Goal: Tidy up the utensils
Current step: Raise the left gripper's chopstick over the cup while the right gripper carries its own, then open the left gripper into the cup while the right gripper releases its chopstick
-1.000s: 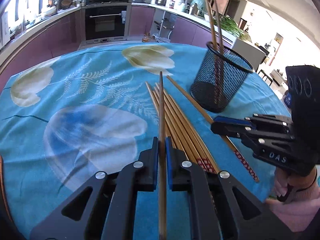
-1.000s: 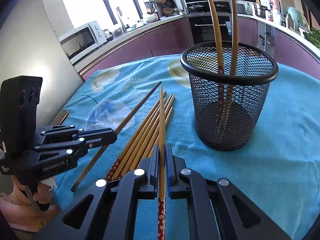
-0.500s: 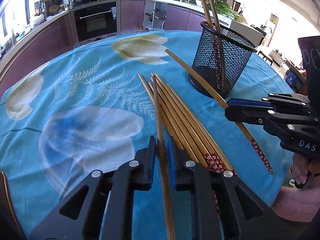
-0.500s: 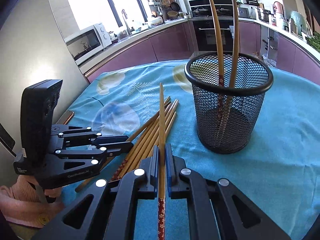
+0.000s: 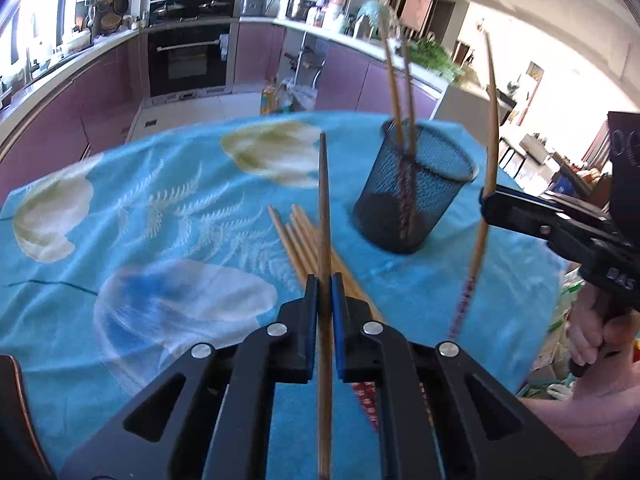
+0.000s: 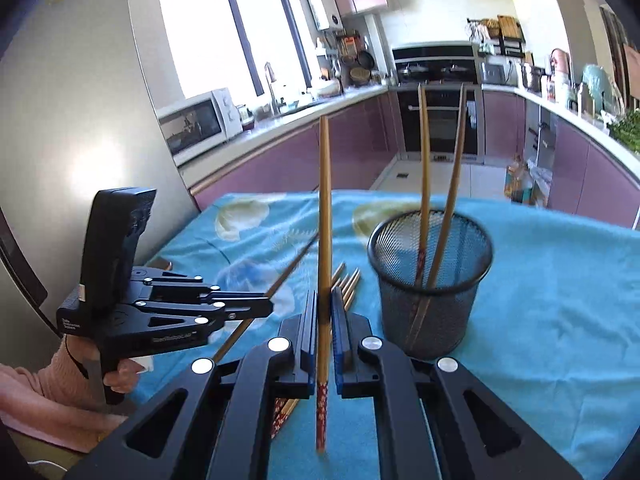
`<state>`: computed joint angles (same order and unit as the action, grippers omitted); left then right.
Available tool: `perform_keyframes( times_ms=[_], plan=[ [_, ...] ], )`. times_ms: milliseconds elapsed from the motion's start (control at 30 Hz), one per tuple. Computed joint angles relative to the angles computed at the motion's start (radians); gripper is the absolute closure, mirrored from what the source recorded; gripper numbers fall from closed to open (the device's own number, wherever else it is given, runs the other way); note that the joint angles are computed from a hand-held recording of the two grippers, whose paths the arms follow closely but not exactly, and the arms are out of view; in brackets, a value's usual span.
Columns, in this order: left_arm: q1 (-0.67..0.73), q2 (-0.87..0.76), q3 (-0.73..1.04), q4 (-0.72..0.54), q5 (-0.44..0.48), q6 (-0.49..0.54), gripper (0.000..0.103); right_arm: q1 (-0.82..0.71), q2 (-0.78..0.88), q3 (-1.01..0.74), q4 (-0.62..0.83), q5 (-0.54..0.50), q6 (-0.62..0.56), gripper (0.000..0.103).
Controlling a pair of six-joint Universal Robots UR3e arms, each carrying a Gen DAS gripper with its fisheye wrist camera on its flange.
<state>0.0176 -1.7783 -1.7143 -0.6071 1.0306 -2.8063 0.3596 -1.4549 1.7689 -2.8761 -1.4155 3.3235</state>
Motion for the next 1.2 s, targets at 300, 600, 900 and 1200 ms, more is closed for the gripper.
perform_keyframes(
  times_ms=[300, 600, 900, 1200],
  plan=[
    [0.092, 0.115, 0.03, -0.025, -0.223, -0.023, 0.096, -0.073, -0.064, -0.001, -0.046, 0.031, -0.014, 0.097],
    [0.043, 0.004, 0.235, 0.1, -0.277, -0.194, 0.096, -0.15, -0.125, -0.06, -0.011, 0.068, -0.065, 0.097],
    [-0.066, -0.154, 0.486, 0.169, -0.194, -0.309, 0.096, -0.186, -0.104, -0.104, 0.009, 0.024, -0.099, 0.097],
    [-0.166, -0.299, 0.667, -0.042, -0.064, -0.197, 0.096, -0.184, -0.017, -0.148, 0.108, 0.02, -0.11, 0.097]
  ],
)
